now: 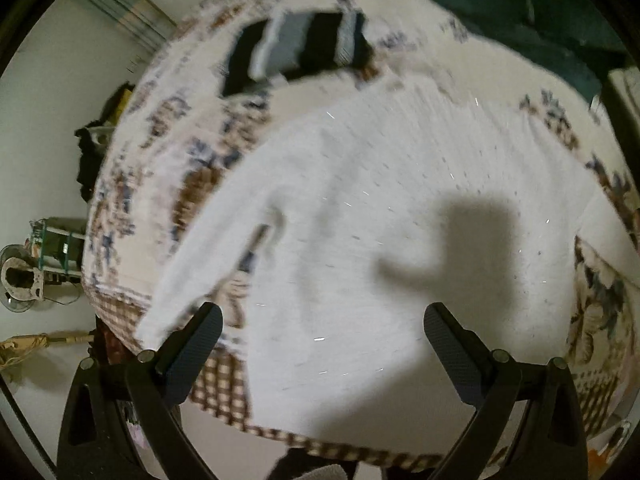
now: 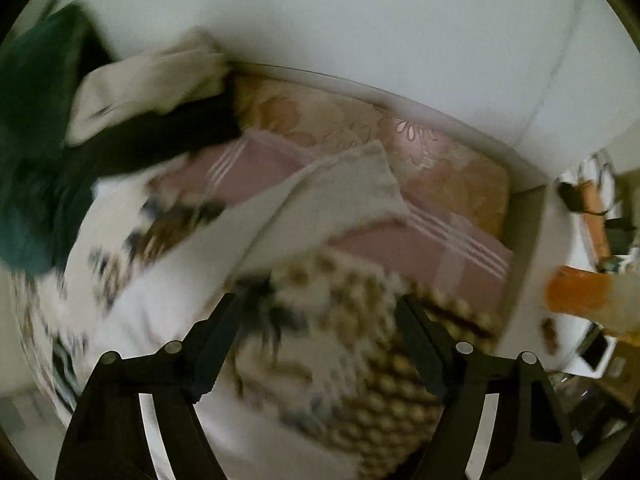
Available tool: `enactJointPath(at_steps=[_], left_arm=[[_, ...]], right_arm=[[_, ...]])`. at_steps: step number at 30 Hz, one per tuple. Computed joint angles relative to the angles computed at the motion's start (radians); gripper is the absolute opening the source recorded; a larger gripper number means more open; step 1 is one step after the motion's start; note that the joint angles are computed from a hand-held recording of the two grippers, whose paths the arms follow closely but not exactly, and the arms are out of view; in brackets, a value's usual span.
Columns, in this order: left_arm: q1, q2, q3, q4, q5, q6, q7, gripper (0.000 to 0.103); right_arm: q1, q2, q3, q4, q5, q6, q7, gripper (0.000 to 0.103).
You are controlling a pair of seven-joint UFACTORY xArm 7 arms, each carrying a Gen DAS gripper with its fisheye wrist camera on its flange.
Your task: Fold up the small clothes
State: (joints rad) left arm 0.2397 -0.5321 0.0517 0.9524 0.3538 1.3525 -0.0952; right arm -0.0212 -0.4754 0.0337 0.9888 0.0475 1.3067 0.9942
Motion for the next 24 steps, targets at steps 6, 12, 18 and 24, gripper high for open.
enactJointPath(at_steps=[6,12,18,24], left_arm=[[-0.036,0.100,-0.028,-0.104,-0.036,-0.089,-0.092,0.103],[-0.072,0.176,-0.032,-0.155,-0.048,-0.166,-0.113,0.103],[-0.080,0.214,-0.027,-0.182,-0.039,-0.215,-0.119,0.103],[-0.090,0.248,-0.033,-0.176,-0.025,-0.247,-0.143,0.103]], right_arm=[[-0.049,0.243,-0.096,-0.098,0.110,-0.292,-0.074,0.076],[-0.071,0.374,-0.104,-0.097,0.195,-0.393,-0.177,0.072],[-0.066,0.325,-0.110,-0.138,0.275,-0.429,-0.332,0.073],[-0.079,0.445,-0.090,-0.069,0.217,-0.460,-0.182,0.045]])
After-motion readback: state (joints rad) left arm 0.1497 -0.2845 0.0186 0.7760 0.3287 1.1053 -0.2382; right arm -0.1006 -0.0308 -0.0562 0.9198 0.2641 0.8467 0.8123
